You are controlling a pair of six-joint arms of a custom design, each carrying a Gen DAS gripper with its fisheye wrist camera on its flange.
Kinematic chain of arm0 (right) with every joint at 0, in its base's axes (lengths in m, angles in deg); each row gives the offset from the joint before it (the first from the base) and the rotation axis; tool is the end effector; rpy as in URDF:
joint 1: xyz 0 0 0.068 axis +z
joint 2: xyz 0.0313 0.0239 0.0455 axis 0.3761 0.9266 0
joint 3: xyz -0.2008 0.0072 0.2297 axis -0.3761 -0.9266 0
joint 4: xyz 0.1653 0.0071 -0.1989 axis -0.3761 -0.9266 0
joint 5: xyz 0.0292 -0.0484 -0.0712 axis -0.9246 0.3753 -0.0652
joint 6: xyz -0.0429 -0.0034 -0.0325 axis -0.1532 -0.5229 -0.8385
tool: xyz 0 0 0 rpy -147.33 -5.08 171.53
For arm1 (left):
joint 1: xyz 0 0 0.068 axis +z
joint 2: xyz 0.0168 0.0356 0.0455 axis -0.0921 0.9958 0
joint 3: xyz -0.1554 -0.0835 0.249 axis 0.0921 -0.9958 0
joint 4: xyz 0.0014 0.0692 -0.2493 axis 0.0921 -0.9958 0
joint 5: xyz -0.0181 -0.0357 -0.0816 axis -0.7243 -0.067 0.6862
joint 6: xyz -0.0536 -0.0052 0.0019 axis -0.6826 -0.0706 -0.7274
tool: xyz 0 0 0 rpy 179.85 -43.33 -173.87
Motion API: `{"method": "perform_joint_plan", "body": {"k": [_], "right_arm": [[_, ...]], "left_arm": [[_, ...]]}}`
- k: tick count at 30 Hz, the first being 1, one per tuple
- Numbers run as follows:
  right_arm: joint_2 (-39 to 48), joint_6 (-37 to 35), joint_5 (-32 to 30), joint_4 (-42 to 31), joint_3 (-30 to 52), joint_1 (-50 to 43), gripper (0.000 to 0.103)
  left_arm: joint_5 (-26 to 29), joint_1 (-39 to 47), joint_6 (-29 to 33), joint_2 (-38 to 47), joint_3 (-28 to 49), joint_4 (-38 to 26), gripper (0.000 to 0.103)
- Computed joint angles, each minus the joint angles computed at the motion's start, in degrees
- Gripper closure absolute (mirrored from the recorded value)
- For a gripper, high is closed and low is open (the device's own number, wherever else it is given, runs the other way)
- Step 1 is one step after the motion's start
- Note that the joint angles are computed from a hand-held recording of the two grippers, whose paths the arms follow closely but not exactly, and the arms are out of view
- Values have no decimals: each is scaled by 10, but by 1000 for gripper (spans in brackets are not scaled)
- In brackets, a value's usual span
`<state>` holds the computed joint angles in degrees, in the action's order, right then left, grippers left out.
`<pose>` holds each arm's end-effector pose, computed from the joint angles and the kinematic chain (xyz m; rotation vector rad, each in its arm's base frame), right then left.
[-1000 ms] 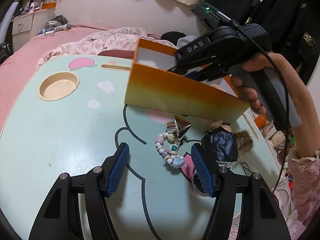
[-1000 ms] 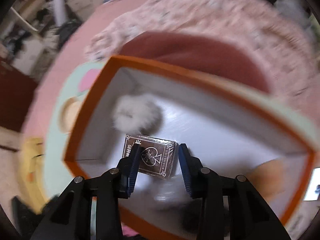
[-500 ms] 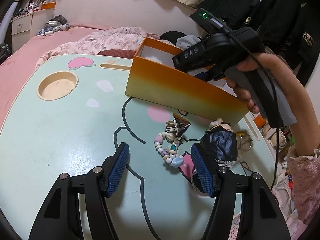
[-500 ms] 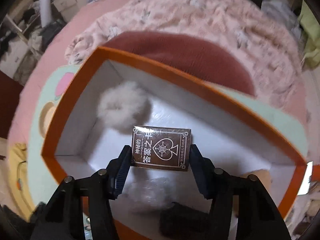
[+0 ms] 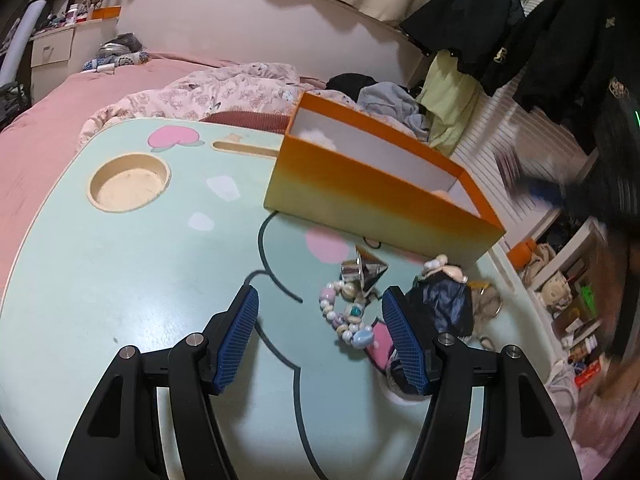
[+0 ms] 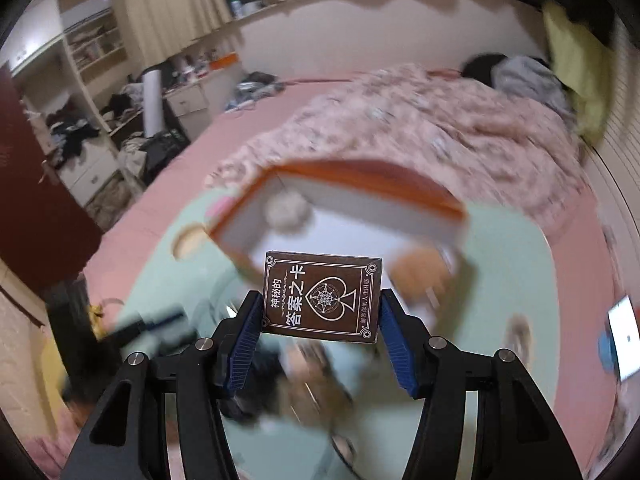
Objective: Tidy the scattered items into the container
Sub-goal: 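Carry the card deck out and lay it on the table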
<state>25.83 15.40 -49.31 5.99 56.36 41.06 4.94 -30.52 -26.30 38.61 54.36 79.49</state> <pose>0.2339 0.0910 0.2251 -0.5486 2.3896 0.4916 0.1883 -0.0924 0.1041 0.0188 2.3003 -0.5889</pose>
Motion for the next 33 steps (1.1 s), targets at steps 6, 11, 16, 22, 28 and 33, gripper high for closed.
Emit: {"method": "perform_joint_plan", "body": {"k": [6, 11, 16, 22, 28, 33], "right_arm": [[12, 21, -56, 117, -148, -72, 46], [20, 66, -52, 205, -188, -55, 41], [3, 128, -15, 316, -248, -23, 27], [-105, 156, 106, 369, -318, 51, 27], [-132, 176, 53, 390, -341, -23, 27], [-111, 172, 22, 385, -331, -44, 27]], "left_arm": [[51, 21, 11, -97, 100, -175, 38], [63, -2, 41, -92, 226, -308, 38], [49, -34, 51, -33, 332, -381, 38], [38, -65, 55, 65, 467, -481, 38], [58, -86, 40, 180, 617, -594, 38], [70, -100, 22, 239, 680, -631, 38]]}}
